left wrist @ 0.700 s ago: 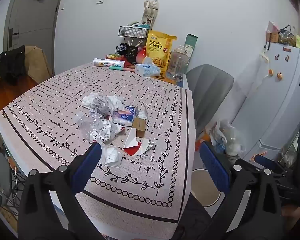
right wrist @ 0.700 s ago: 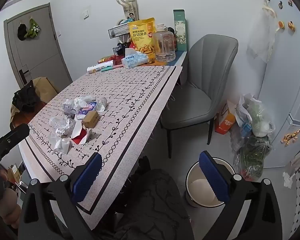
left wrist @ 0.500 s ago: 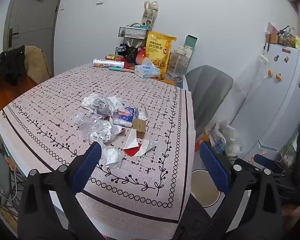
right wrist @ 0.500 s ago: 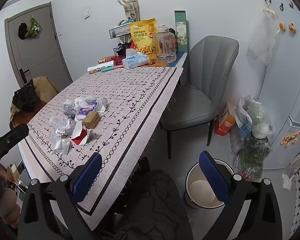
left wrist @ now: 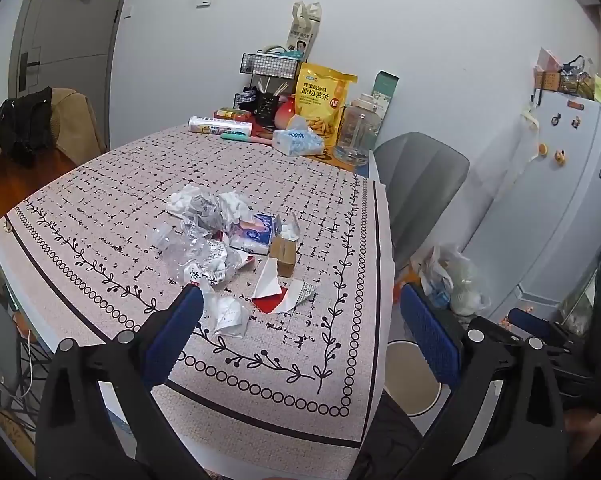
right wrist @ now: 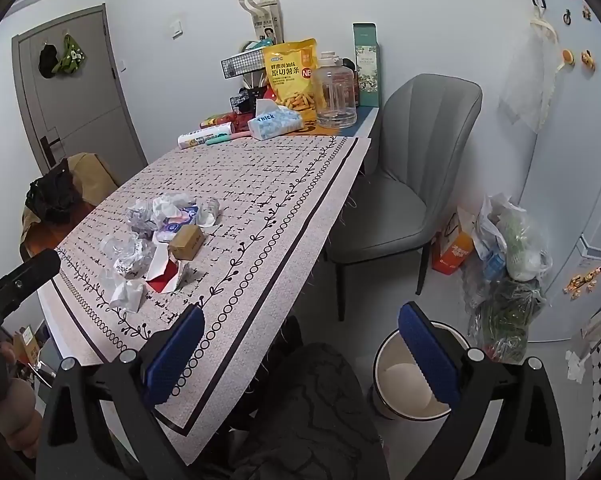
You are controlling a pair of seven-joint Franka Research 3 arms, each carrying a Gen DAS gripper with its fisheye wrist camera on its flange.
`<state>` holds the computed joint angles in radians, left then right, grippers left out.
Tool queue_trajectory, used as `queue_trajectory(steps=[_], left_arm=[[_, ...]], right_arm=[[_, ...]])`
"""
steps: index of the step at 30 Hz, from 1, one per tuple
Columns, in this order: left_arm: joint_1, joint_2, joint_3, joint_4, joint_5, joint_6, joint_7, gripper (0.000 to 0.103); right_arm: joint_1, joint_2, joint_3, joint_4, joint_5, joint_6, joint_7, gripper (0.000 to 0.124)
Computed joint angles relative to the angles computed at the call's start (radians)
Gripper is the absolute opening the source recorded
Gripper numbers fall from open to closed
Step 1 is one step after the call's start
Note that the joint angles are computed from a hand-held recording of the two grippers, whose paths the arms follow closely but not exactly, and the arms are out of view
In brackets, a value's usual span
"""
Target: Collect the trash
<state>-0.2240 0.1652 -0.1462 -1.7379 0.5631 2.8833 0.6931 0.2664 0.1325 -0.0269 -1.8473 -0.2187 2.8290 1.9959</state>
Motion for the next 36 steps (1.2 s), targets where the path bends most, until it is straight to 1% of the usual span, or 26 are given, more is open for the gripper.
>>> queue_trajectory(steps=[7,8,18,24,25,30,36], left_arm=[[-0.001,-0.006,-0.003,0.000,-0.001,-0.005,-0.005,0.097],[0.011,0.000,-0.005,-0.004,-0.020,0.009,0.017,0.097],[0.004,0.004,-0.001,0.004,-0.016,0.007,0.021,0.097],[0.008,0.018,-0.009,0.019,-0.049,0.011,0.062,0.097],[0.001,0.011,-0.003,0.002,-0.035,0.023,0.046,0.097],[-0.001,0.020,-0.005,0.010,-0.044,0.027,0.058,0.097],[-0.007,0.020,0.004,0.012,-0.033,0.029,0.038,0.097]], right_arm=[[0.004,-0.005,-0.003,-0.011,-0.011,0.021,0.012,0.095],[0.004,-0.005,-0.002,-0.011,-0.011,0.021,0.012,0.095],[0.003,-0.013,-0.004,-0.019,-0.026,0.033,0.025,0.095],[0.003,-0.022,-0.009,-0.024,-0.063,0.036,0.062,0.095],[0.003,-0.022,-0.009,-0.024,-0.070,0.036,0.069,0.095],[0.000,-0.025,-0.008,-0.028,-0.091,0.035,0.089,0.095],[-0.005,-0.021,-0.011,-0.022,-0.107,0.031,0.112,0.095]])
